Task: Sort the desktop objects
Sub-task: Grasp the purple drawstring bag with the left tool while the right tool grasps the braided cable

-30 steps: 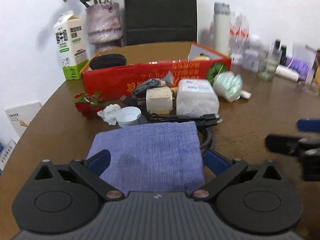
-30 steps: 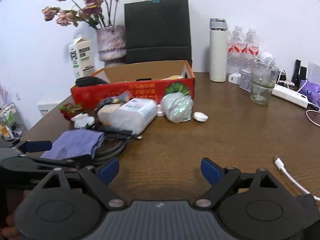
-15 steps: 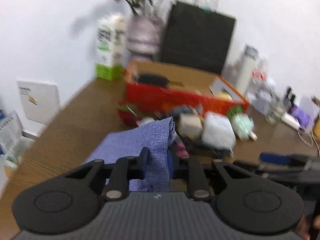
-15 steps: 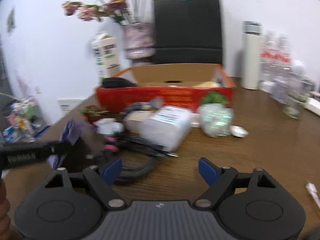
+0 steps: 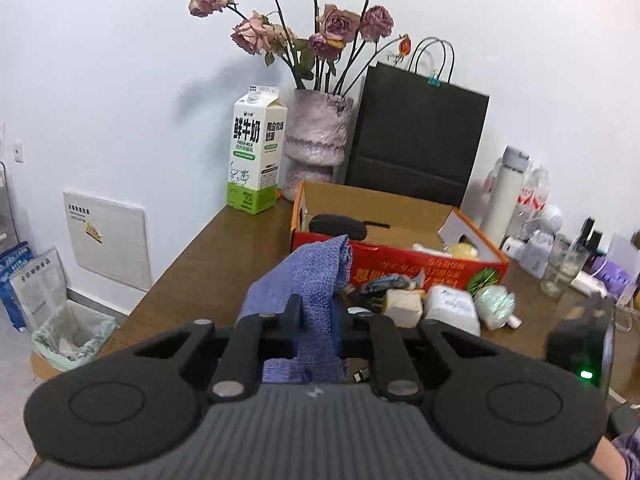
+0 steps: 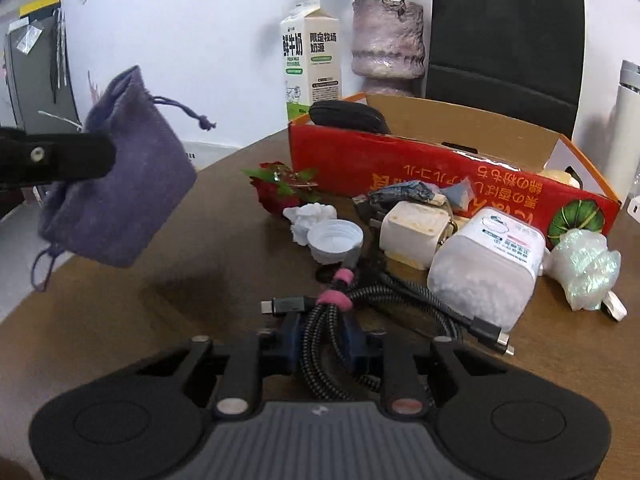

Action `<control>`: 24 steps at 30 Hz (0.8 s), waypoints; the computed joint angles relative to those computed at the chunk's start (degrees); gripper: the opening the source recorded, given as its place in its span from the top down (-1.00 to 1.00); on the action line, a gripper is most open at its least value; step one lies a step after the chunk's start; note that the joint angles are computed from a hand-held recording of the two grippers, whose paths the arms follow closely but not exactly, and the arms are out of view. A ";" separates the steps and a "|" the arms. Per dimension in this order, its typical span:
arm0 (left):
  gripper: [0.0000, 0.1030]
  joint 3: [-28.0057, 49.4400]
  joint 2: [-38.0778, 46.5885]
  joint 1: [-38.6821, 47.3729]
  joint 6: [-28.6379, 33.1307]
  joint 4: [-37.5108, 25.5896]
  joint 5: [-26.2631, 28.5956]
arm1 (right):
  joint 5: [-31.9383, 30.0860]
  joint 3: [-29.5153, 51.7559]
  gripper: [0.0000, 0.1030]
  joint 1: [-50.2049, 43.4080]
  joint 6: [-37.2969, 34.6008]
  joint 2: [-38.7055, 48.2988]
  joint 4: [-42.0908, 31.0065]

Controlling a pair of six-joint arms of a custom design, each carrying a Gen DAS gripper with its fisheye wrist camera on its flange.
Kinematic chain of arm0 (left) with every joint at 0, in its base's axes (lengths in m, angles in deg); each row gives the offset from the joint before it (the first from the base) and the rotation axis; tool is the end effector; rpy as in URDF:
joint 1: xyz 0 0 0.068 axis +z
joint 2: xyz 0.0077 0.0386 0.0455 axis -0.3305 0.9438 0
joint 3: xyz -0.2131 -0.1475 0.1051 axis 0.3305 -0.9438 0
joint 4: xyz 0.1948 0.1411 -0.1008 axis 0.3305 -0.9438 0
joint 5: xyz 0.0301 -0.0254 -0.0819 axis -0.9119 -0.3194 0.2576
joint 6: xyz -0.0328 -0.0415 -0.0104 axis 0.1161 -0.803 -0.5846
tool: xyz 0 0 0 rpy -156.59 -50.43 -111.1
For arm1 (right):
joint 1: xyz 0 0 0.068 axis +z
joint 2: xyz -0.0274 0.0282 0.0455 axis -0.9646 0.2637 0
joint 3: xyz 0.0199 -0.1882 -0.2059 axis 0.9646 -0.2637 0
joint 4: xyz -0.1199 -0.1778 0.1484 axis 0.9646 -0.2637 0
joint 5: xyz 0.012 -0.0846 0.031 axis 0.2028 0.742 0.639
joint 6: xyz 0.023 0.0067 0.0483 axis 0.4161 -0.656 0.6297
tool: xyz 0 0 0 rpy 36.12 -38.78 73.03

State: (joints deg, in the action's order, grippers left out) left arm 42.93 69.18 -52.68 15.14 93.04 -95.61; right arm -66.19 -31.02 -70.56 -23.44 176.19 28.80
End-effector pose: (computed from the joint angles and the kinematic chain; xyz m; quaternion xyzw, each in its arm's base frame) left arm 0.2390 -0.1285 0.1302 -0.1946 0.8298 0.0285 0.5222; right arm 0.3617 0.0446 0.0274 -0.3188 0.8485 0.1853 0.3797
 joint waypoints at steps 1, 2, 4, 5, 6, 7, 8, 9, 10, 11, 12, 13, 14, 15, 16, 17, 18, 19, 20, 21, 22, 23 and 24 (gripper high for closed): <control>0.73 -0.36 -0.97 -0.06 0.34 0.35 0.39 | -1.77 -0.99 0.64 -1.12 0.09 -1.40 -0.55; 0.73 -0.64 -2.01 -0.25 0.73 0.64 0.51 | -3.57 -1.86 0.65 -2.39 0.22 -3.22 -1.57; 0.73 -0.94 -3.83 -0.59 2.74 1.88 0.87 | -8.82 -3.94 0.71 -5.93 0.64 -7.58 -3.19; 0.73 -0.81 -4.46 -0.76 3.70 2.42 0.83 | -11.48 -4.63 0.75 -7.92 0.72 -9.91 -4.37; 0.73 -0.75 -5.11 -0.75 5.03 3.32 1.12 | -14.71 -4.54 0.92 -10.36 0.94 -12.08 -6.18; 0.73 -0.53 -5.60 -0.58 6.24 3.98 1.43 | -18.06 -3.44 0.93 -12.85 0.80 -13.90 -9.61; 0.73 0.07 -5.89 -0.44 7.55 4.59 1.48 | -21.38 -1.37 0.93 -15.22 0.76 -15.14 -14.06; 0.73 0.41 -6.08 -0.34 9.04 5.51 1.41 | -23.85 0.87 0.93 -17.17 1.06 -16.13 -17.98; 0.73 0.85 -6.24 -0.31 10.10 5.91 1.22 | -25.28 2.38 0.94 -18.69 1.37 -16.76 -19.88; 0.73 1.26 -6.13 -0.21 11.10 6.53 1.09 | -25.88 2.96 0.94 -19.87 2.62 -17.29 -19.32; 0.73 1.50 -6.17 -0.23 11.69 6.82 0.80 | -25.61 2.73 0.96 -20.70 4.32 -17.87 -17.21; 0.73 1.56 -6.21 -0.07 11.48 6.76 0.75 | -24.74 3.05 1.00 -21.06 4.70 -17.95 -16.39; 0.73 1.29 -6.45 0.28 11.06 6.83 1.33 | -24.89 3.28 1.00 -21.63 4.83 -17.95 -16.27; 0.73 1.35 -6.63 0.60 10.74 6.51 2.02 | -25.37 3.84 1.00 -21.98 5.19 -17.54 -16.35; 0.73 1.75 -6.62 1.09 10.56 6.00 2.76 | -25.57 4.19 1.00 -22.21 5.25 -17.51 -16.71; 0.73 2.17 -6.47 1.63 11.05 6.09 3.52 | -25.56 3.82 1.00 -22.31 6.27 -17.71 -15.42; 0.73 2.50 -5.99 2.21 12.05 6.73 4.30 | -25.50 3.70 1.00 -22.47 7.29 -17.75 -14.14; 0.73 3.27 -5.38 2.66 12.43 6.29 4.66 | -24.77 3.92 1.00 -22.22 7.44 -17.79 -13.71; 0.73 3.96 -4.50 3.14 12.54 5.99 5.15 | -22.98 4.12 1.00 -21.58 7.01 -17.62 -13.09; 0.73 4.22 -3.97 3.37 12.43 5.94 5.63 | -20.79 4.66 0.96 -20.73 6.37 -16.56 -12.15; 0.73 4.10 -3.35 3.47 11.90 6.18 6.05 | -18.10 5.36 0.82 -20.17 4.76 -15.59 -12.45; 0.73 3.78 -2.55 3.64 11.36 6.65 6.55 | -15.06 6.62 0.78 -19.84 1.99 -14.28 -14.53; 0.73 3.45 -1.67 3.56 10.75 7.04 6.57 | -12.42 7.13 0.55 -19.97 0.44 -13.32 -15.36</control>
